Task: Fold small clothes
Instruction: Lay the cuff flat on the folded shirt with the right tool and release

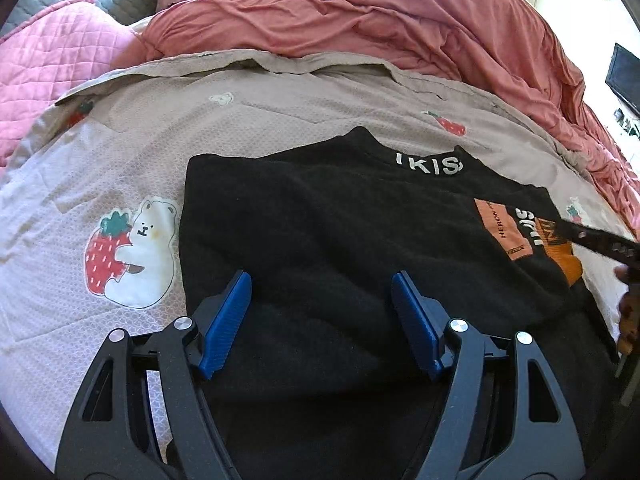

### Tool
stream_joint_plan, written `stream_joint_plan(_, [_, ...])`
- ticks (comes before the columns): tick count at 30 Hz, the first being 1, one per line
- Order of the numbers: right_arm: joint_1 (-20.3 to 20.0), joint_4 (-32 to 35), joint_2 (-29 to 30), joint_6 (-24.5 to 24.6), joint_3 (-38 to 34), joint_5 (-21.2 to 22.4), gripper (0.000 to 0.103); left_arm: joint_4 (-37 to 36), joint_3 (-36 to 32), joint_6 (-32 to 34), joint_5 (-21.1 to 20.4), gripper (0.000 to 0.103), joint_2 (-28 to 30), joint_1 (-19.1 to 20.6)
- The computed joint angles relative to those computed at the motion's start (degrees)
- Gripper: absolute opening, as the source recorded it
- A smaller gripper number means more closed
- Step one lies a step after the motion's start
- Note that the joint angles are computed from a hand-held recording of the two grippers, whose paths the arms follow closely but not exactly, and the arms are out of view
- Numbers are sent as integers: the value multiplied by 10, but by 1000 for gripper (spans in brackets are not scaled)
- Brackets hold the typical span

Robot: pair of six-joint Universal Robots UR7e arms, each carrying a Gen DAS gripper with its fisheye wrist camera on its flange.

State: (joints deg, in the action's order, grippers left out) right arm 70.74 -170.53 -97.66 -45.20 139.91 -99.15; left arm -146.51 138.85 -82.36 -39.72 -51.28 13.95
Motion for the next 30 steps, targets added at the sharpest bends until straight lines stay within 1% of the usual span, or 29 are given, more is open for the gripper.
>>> stream_joint_plan(1, [1, -8, 9, 3, 0, -4, 42, -1, -1, 2, 0, 65, 0, 1])
stream_joint_plan(3, [0, -13, 14, -4, 2, 1, 41, -6, 1, 3, 0, 65, 0, 1])
stream_joint_plan(4, [-1, -4, 13, -7, 2, 6, 27, -8, 0, 5, 0, 65, 1, 2])
stream_joint_plan(5, [-1, -5, 13, -10, 3, 7, 20, -1, -1, 1, 0, 65, 1, 1])
stream_joint_plan(6, [-2, -2, 8, -16, 5, 14, 18, 7, -3, -2, 0, 65, 0, 1])
stream_joint_plan(7, [-6, 13, -1, -19, 5, 26, 9, 13, -5, -4, 1, 65, 0, 0])
stream_joint_plan(8, [-9, 19, -10, -20, 6, 37, 9, 19, -6, -6, 2, 65, 1, -2])
stream_joint_plan(11, [-14, 13, -38, -27, 14, 64, 9, 26, -7, -6, 5, 65, 0, -5])
stream_joint_plan(12, [-13, 4, -41, -27, 16, 67, 9, 24, -6, -7, 6, 65, -1, -5])
stream_joint_plan(13, [-11, -4, -38, -29, 16, 63, 9, 24, -7, -6, 6, 65, 0, -5])
stream_joint_plan(14, [-5, -18, -28, -34, 16, 47, 9, 25, -7, -6, 6, 65, 1, -5])
stream_joint_plan(15, [2, -40, -13, -36, 17, 26, 9, 25, -7, -6, 5, 65, 1, -5])
stream_joint_plan(17, [12, -59, 15, -34, 15, -13, 9, 28, -9, -4, 4, 65, 3, -4])
stream_joint_plan(18, [16, -84, 36, -34, 17, -33, 9, 31, -10, -4, 2, 65, 2, -3])
stream_joint_plan(19, [16, -97, 43, -35, 19, -40, 10, 31, -10, -3, 1, 65, 3, -2])
stream_joint_plan(22, [13, -128, 57, -36, 25, -44, 11, 26, -13, 2, -1, 65, 7, 3])
stream_joint_plan(24, [12, -134, 61, -40, 25, -47, 11, 29, -15, 3, -1, 65, 10, 4])
stream_joint_plan(27, [15, -132, 57, -39, 24, -54, 13, 29, -16, 2, 1, 65, 11, 3])
stream_joint_plan(28, [16, -126, 51, -33, 24, -55, 14, 28, -15, 1, 2, 65, 11, 2])
stream_joint_plan(29, [15, -117, 42, -26, 25, -52, 18, 34, -15, -3, 3, 65, 9, 0])
stream_joint_plan(30, [11, -108, 26, -19, 28, -44, 18, 50, -17, -11, 3, 65, 5, -6])
